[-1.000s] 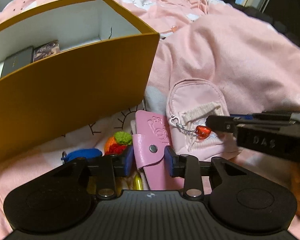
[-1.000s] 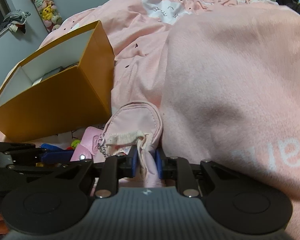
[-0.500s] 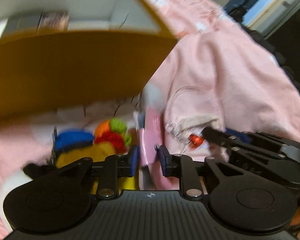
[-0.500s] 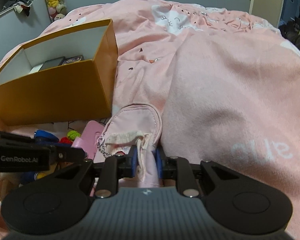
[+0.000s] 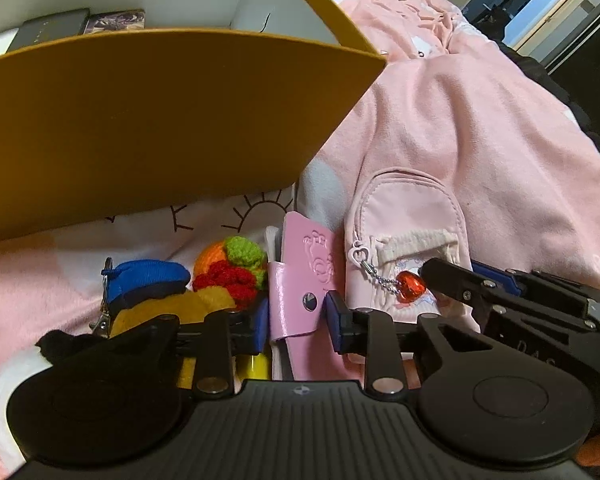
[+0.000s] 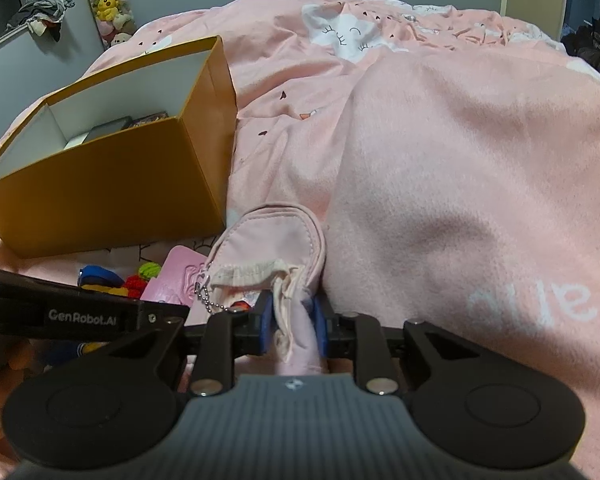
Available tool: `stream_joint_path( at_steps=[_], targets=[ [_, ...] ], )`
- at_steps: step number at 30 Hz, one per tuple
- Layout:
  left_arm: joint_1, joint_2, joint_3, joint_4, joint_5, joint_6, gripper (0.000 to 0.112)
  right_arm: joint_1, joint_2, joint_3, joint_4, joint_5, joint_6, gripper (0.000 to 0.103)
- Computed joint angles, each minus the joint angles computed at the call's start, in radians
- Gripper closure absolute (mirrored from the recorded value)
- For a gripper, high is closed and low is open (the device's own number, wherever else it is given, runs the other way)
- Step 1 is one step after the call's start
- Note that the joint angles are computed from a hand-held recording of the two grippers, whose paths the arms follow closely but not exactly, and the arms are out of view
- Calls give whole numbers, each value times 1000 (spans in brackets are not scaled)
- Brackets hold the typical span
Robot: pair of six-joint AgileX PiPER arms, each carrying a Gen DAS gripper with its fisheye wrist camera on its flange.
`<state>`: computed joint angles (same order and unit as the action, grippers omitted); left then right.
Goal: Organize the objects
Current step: 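Lift and carry the pink card holder and pink pouch over the orange box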
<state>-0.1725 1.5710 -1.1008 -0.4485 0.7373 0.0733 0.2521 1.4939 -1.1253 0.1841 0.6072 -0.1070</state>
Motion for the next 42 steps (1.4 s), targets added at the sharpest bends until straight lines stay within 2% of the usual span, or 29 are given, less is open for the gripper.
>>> stream_joint_path(
  at_steps=[7, 12, 16, 20, 24, 28, 31, 36, 39, 42],
  targets=[
    [40, -121, 50, -22, 14, 51, 80, 18, -56, -6, -5, 23, 8, 85],
    [121, -223, 46, -77, 72, 103, 80, 21, -97, -53, -2, 61, 10, 86],
    [205, -286, 6, -149, 124, 156, 80, 5, -108, -138, 63, 105, -48, 86],
    [280, -276, -100, -154, 152, 155, 80, 5, -73, -264, 105, 127, -96, 86],
    [336, -189, -221, -157, 162, 143, 80, 30, 30, -436, 138, 148, -128, 86],
    [353, -45, -365, -121, 180, 121, 80, 89, 164, -603, 48, 148, -94, 86],
    [341, 81, -470, -89, 184, 85, 80, 114, 294, -764, 7, 201, -80, 86],
    [330, 254, -611, -67, 210, 41, 80, 136, 514, -1063, -32, 351, -95, 86],
    [325, 319, -663, -50, 215, 24, 80, 136, 594, -1179, -56, 379, -84, 86],
    [332, 407, -755, -58, 267, -2, 80, 128, 669, -1304, -65, 421, -69, 86]
  ],
)
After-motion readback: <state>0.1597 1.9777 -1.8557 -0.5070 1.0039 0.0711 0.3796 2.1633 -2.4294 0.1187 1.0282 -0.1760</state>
